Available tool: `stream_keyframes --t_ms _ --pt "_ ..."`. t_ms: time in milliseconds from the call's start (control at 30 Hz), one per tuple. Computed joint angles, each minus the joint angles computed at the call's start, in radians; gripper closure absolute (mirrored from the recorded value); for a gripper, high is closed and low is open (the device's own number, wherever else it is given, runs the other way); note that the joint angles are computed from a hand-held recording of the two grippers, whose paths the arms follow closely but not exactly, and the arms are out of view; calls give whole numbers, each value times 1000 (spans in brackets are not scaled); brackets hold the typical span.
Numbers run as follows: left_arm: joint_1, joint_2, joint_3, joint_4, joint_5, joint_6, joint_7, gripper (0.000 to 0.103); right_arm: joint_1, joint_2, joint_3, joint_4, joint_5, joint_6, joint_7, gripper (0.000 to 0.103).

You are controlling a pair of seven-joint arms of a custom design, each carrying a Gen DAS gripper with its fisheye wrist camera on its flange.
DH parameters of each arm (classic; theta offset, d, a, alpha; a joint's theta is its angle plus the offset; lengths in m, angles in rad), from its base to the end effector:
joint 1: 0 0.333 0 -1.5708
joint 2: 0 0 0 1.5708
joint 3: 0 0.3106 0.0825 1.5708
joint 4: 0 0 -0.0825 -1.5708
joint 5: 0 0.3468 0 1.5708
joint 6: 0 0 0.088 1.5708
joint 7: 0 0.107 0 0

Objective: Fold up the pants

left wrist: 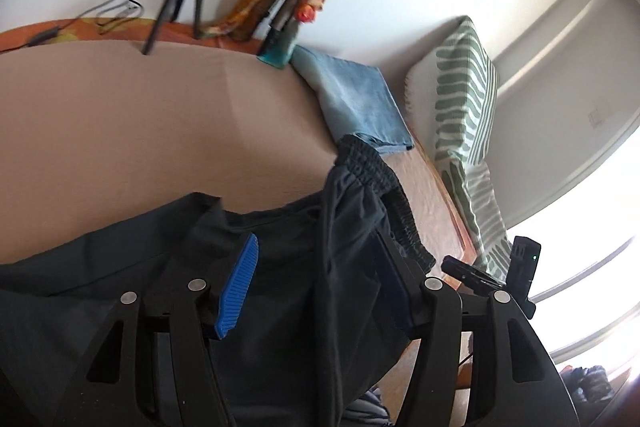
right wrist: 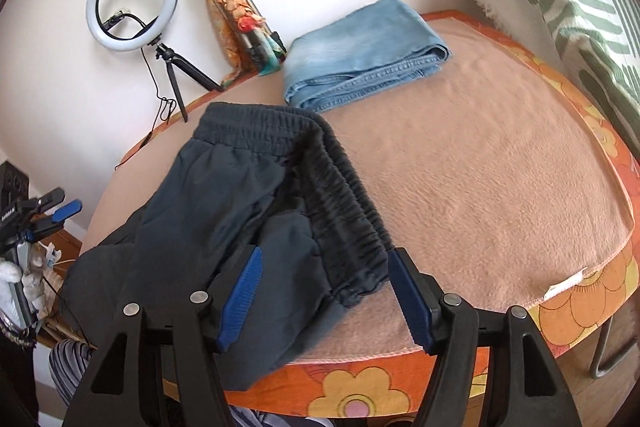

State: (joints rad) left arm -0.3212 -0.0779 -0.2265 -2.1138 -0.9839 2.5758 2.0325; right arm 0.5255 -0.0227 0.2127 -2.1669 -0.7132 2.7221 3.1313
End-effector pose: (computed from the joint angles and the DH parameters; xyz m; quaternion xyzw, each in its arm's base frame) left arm 0.4605 -0.2676 0.5131 0.5392 -0.7319 0.4063 0.0921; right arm 0.3820 0.3809 0.4771 -0.5756 0.7385 -0.1195 0.3303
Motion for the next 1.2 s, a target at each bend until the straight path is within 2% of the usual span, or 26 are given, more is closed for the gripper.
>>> stream_keyframes --t_ms 67,167,267,367,400,433,500,567,600,633,667,700,767,900,1067,1200 --pt "-10 79 -19 75 47 -23 -42 44 -7 6 -8 -15 18 24 -9 35" --pt "-22 180 -51 163 203 -23 -159 42 -19 20 -21 -34 17 81 20 35" --pt "-22 250 -74 214 293 -49 -218 42 -26 34 -34 -47 16 132 20 35" --pt "-22 289 -88 232 365 -37 -296 42 -29 49 -45 -56 47 171 -9 35" --pt "-15 299 -98 236 353 -32 -296 42 -31 54 -50 -60 57 190 -14 43" --pt "-6 303 -109 232 332 -18 -288 43 -33 62 -54 -69 75 230 -28 47" --pt "5 303 -128 220 288 24 -271 46 -26 67 -67 -71 54 240 -8 62" --pt "14 319 -152 233 229 55 -215 64 -25 67 -77 -86 39 276 14 75" --pt "15 319 -160 235 218 65 -193 80 -23 64 -90 -95 -12 301 73 79" --pt "9 317 -163 234 226 81 -176 87 -22 61 -100 -99 -69 319 135 83" --pt "6 322 -170 239 221 96 -153 90 -23 55 -109 -103 -133 329 206 90" --pt "10 316 -182 236 199 107 -113 93 -26 51 -110 -105 -174 335 249 91" --pt "12 313 -198 239 160 114 -47 94 -36 40 -101 -106 -221 334 292 92" --pt "-3 303 -210 254 118 104 20 97 -50 24 -74 -103 -228 299 272 93" --pt "-35 273 -223 256 52 46 135 98 -75 -20 -47 -120 -290 288 337 96" --pt "-91 286 -220 270 101 -20 167 98 -122 -74 -11 -158 -385 305 458 96"
